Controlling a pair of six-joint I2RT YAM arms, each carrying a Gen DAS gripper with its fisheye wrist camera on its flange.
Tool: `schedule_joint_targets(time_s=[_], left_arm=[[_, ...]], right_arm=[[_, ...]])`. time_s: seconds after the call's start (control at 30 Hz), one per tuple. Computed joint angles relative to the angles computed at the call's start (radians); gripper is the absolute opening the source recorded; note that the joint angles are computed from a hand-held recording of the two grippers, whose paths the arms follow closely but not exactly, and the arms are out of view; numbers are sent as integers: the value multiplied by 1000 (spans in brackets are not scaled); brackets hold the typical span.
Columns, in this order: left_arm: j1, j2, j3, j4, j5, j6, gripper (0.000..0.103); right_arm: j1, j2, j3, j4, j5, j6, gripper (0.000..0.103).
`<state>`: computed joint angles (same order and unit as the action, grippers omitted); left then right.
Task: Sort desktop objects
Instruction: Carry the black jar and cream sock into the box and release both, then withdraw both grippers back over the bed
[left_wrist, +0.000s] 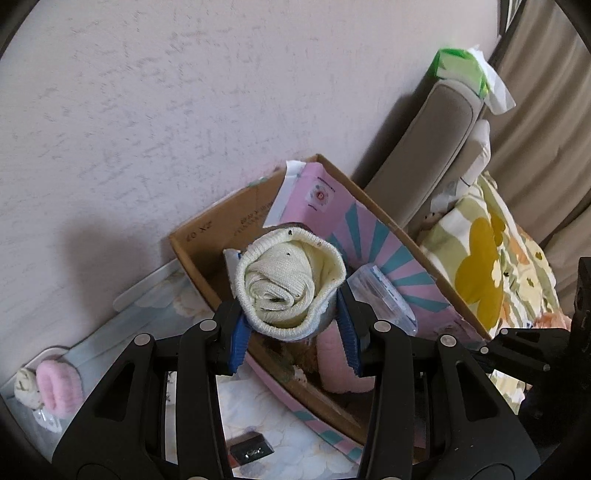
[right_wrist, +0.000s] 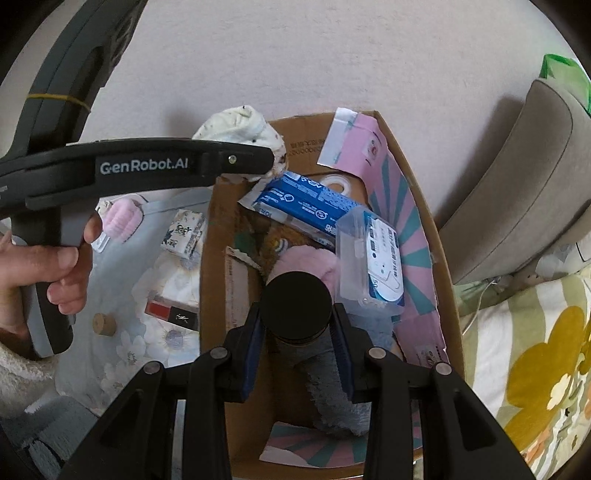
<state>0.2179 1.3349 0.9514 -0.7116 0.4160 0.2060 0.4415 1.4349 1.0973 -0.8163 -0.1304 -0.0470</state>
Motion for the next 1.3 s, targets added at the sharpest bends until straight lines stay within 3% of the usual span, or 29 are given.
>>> schedule_joint_targets(time_s=[0.63, 0.7, 0.73, 0.77, 0.8, 0.93, 1.3], left_arm=[[-77, 29, -7, 38, -76, -20, 40], [-86, 24, -8, 33, -100, -30, 47], [-87, 21, -9, 32, -99, -29, 58], [-87, 15, -13, 35, -95, -30, 86], [-87, 4, -21, 43, -96, -35, 101], [-71, -29, -39, 61, -75, -39, 103], [61, -103, -16, -45, -11, 35, 103]], right_arm=[[-10, 25, 1, 11, -17, 18, 34], [-12, 18, -3, 16, -36, 25, 47], [-9, 13, -6, 20, -33, 30, 57], [-2, 9, -8, 22, -20, 36, 68], [6, 6, -7, 21, -5, 41, 73], [26, -20, -14, 22, 39, 63, 77], [72, -70, -9, 13, 82, 125, 77]])
